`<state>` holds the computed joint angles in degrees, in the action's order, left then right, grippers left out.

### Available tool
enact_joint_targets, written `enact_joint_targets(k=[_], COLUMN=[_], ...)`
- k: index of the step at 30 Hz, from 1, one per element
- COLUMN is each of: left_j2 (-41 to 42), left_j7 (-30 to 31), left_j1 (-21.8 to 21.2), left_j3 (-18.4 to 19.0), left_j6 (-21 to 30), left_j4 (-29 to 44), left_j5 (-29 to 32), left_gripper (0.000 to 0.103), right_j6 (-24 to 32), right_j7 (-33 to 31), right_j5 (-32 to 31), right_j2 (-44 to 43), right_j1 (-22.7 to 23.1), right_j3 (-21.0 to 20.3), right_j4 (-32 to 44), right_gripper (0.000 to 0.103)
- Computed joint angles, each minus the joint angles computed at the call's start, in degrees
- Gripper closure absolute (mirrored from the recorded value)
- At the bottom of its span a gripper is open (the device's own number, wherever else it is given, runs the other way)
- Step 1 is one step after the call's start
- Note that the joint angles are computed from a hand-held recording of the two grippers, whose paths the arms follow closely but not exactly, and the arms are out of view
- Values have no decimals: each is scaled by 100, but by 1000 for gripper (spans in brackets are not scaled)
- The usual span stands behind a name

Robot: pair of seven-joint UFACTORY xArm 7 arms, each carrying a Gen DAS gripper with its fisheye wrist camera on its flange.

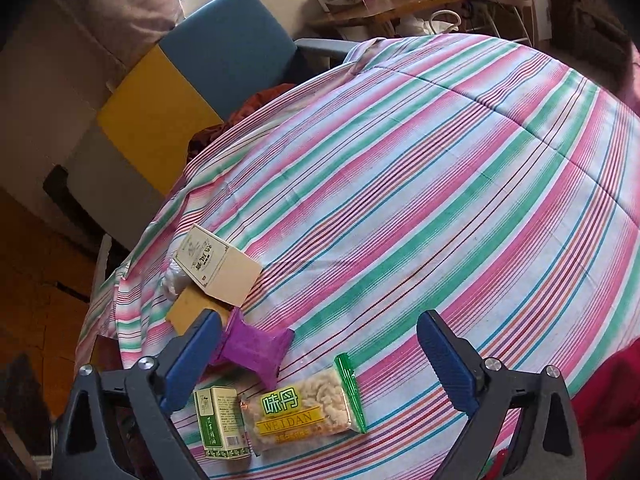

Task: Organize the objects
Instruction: 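Grasp the yellow block sponge with the left gripper, then carry the block sponge toward the tray with the left gripper while the right gripper grasps the purple packet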

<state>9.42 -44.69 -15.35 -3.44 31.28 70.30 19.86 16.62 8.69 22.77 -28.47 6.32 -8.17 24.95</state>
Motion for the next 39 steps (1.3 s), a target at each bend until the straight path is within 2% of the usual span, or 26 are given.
enact_joint_targets(k=[4,7,12,13,17,18,19,20,21,24,25,29,31,37,39], left_j2=[359,644,1028,1109,1434,1470,1470,1426,1300,840,607,-101,-487,-1451,-1654], left_j7=[332,699,1147,1285,1587,1645,1732,1932,1915,1756,1533,552,-108,-1145,-1279], left_j1=[34,144,103,111,165,205,279,436,434,362,257,-18,-75,267,421], left_j3=[19,-26,25,4,-19,-41,-98,-253,-227,-115,10,314,361,-67,-237], left_j6=[-188,-264,-296,-301,-201,-249,-359,-525,-771,-1288,-1428,-1526,-1440,-1462,-1518], left_j4=[369,649,1042,1121,1387,1374,1298,1150,916,255,-40,-832,-1203,-2120,-2295], left_j5=[-77,-546,-815,-884,-1194,-1331,-1524,-1859,-1964,-2076,-1961,-1209,-563,315,386], left_gripper=[0,0,0,0,0,7,24,25,26,28,28,28,28,28,28], right_j6=[31,60,96,202,256,266,274,280,289,323,322,352,402,492,421], right_j7=[-55,-131,-198,-456,-561,-570,-582,-583,-588,-640,-691,-858,-917,-1027,-1133], right_j5=[45,130,188,246,354,363,372,371,372,386,414,407,357,89,18], right_j2=[21,59,122,118,183,196,205,218,216,253,270,331,398,586,643], right_j1=[58,117,105,236,171,151,134,113,94,79,107,159,171,149,208], right_j3=[-53,-109,-99,-270,-208,-181,-161,-135,-118,-103,-114,-53,16,248,324], right_j4=[24,54,87,120,167,172,175,179,176,201,212,260,302,397,405], right_gripper=[4,4,4,4,4,4,4,4,4,4,4,4,4,4,4])
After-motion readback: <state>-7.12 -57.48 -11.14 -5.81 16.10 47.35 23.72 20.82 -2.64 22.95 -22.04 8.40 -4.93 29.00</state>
